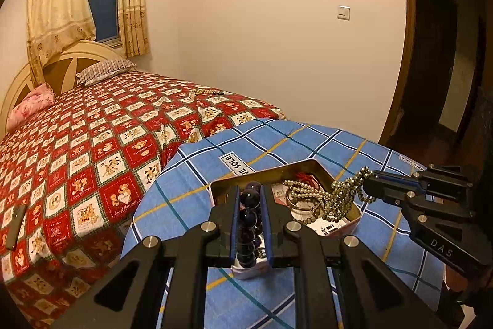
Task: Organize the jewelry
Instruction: 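Carry the purple bracelet and gold chain over the pink tin and lower them inside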
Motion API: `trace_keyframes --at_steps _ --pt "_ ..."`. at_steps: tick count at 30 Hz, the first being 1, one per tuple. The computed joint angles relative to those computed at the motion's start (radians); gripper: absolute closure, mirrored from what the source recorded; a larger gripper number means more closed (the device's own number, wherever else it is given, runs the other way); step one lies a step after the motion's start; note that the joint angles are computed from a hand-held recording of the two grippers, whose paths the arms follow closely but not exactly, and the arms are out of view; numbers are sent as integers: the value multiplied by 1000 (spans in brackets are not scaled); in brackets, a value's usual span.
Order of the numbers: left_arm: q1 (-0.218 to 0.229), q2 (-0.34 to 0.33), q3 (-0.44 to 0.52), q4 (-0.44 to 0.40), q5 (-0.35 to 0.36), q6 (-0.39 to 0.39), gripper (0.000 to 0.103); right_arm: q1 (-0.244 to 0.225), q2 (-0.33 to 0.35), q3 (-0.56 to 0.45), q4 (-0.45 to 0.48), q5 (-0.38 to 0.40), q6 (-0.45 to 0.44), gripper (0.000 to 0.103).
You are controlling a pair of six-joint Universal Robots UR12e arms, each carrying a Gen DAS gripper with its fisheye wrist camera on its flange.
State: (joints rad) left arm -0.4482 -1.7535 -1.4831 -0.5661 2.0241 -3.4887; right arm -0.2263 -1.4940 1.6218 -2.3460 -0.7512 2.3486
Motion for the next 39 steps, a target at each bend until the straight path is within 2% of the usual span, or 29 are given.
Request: trace_keyframes --at_steps 17,39 --pt "16 -43 59 -30 -13 48 91 23 47 -54 -32 -41 47 96" --pt "32 -90 103 -61 -25 52 90 42 97 -99 -71 -95 117 96"
